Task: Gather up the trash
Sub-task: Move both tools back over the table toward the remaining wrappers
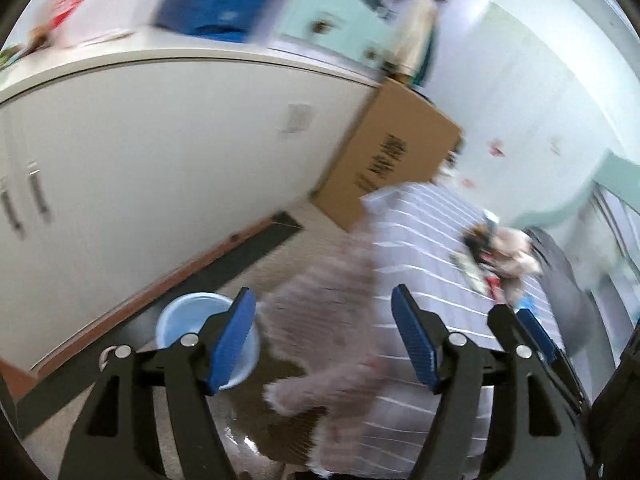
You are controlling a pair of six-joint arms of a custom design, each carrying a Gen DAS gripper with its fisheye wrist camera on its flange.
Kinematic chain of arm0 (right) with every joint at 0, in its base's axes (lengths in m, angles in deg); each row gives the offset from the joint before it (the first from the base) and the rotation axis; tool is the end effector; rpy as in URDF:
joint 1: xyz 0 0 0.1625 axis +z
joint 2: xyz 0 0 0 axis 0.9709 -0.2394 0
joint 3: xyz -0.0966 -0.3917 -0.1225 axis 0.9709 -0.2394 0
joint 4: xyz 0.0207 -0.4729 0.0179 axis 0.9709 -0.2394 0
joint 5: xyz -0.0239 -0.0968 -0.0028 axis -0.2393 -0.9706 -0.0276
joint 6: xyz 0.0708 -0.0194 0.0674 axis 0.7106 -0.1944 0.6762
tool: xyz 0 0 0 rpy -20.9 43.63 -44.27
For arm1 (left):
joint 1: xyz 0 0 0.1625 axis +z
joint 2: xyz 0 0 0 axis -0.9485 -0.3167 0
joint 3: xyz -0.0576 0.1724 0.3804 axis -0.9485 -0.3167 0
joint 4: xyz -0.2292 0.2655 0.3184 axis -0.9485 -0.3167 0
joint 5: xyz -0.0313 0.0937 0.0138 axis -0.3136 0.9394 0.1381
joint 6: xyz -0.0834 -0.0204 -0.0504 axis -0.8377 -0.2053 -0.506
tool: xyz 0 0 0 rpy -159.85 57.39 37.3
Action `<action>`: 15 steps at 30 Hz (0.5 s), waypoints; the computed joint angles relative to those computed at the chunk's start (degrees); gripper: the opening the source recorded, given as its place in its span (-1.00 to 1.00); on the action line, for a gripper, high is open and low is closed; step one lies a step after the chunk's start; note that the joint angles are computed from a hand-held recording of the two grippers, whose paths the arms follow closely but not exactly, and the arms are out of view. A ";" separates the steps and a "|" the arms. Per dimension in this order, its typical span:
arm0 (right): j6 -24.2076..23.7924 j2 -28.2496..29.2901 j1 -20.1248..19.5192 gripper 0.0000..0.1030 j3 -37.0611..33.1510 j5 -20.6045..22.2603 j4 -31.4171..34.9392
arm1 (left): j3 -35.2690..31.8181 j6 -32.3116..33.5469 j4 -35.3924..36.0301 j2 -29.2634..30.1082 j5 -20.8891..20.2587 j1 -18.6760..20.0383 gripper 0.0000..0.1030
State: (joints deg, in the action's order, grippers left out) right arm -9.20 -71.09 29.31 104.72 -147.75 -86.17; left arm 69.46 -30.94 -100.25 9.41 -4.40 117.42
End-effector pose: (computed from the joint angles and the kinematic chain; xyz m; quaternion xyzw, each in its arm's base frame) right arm 0.3092 -0.7158 0.2847 0.3071 -0.8424 0.4051 0.1789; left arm -0.3551 -0.6747 0.2501 -0.0416 0.8655 -0.4556 0.2041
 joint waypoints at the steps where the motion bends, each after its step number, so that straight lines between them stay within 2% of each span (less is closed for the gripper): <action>1: 0.78 -1.16 -0.60 0.43 0.65 -0.70 -1.12 | -1.40 0.68 0.14 1.39 -1.28 -0.26 0.37; 4: 2.81 -4.54 -2.97 0.54 2.29 -3.69 -5.29 | -7.09 2.81 2.17 6.39 -3.44 -0.79 0.37; 6: 5.32 -6.27 -4.99 0.69 2.48 -5.10 -6.42 | -11.03 4.04 4.50 9.60 -4.06 -1.04 0.37; 9: 9.89 -6.59 -7.10 0.74 0.28 -8.56 -2.93 | -16.78 5.39 8.00 14.05 -4.87 -1.11 0.37; 11: 13.33 -6.73 -8.35 0.74 -1.14 -7.18 0.84 | -20.89 6.47 10.81 17.17 -4.84 -1.18 0.39; 15: 17.28 -6.56 -10.59 0.74 -4.06 -3.84 6.91 | -27.47 7.85 15.70 21.66 -6.32 -0.65 0.41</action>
State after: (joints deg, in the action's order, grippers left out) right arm 8.08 -77.65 18.72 100.66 -151.60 -79.25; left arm 41.98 -23.09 -84.56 31.07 -10.72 116.77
